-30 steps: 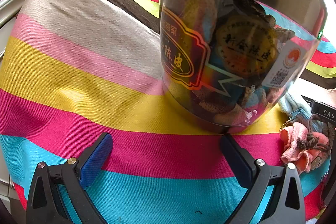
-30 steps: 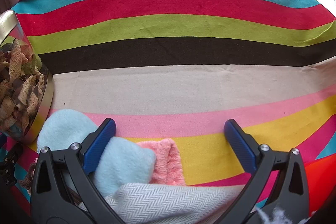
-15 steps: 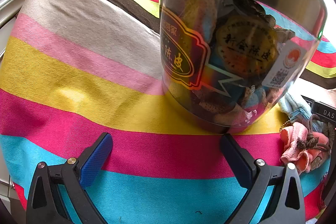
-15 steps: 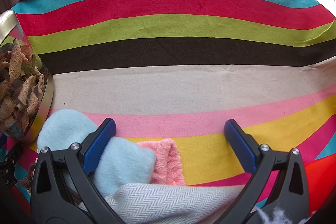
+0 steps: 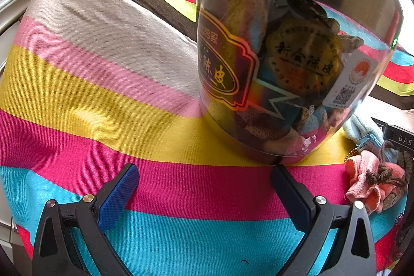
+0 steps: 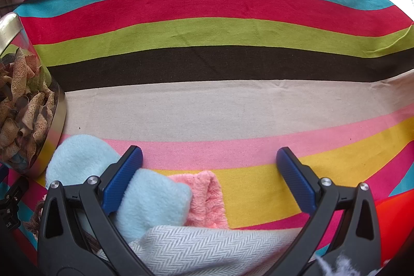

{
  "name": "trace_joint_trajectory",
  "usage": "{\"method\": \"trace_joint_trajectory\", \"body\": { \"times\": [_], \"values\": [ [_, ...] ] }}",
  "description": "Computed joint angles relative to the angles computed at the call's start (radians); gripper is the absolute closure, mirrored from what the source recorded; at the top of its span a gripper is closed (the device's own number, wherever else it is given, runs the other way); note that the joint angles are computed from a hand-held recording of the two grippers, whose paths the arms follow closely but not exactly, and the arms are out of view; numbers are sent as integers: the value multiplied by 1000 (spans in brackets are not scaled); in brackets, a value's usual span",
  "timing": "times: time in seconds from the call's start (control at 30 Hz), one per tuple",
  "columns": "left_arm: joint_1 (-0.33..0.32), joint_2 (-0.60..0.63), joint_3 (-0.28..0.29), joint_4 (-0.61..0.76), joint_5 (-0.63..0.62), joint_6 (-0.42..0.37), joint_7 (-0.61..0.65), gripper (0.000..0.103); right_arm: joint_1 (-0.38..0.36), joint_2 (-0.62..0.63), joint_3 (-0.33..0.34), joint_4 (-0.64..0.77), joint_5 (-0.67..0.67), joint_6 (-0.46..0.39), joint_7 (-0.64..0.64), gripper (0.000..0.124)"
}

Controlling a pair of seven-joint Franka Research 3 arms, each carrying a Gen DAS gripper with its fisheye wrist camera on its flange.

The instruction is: Organize soft objects

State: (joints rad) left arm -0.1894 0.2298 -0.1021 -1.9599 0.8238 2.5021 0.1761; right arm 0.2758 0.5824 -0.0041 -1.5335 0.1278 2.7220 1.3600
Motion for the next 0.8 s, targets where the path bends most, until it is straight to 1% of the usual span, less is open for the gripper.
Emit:
{"method": "trace_joint_trajectory", "body": {
  "times": [0.8],
  "values": [
    [-1, -1, 0, -3, 5, 0, -8, 0, 2, -4, -1, -8, 0, 5, 2, 21]
  ]
}}
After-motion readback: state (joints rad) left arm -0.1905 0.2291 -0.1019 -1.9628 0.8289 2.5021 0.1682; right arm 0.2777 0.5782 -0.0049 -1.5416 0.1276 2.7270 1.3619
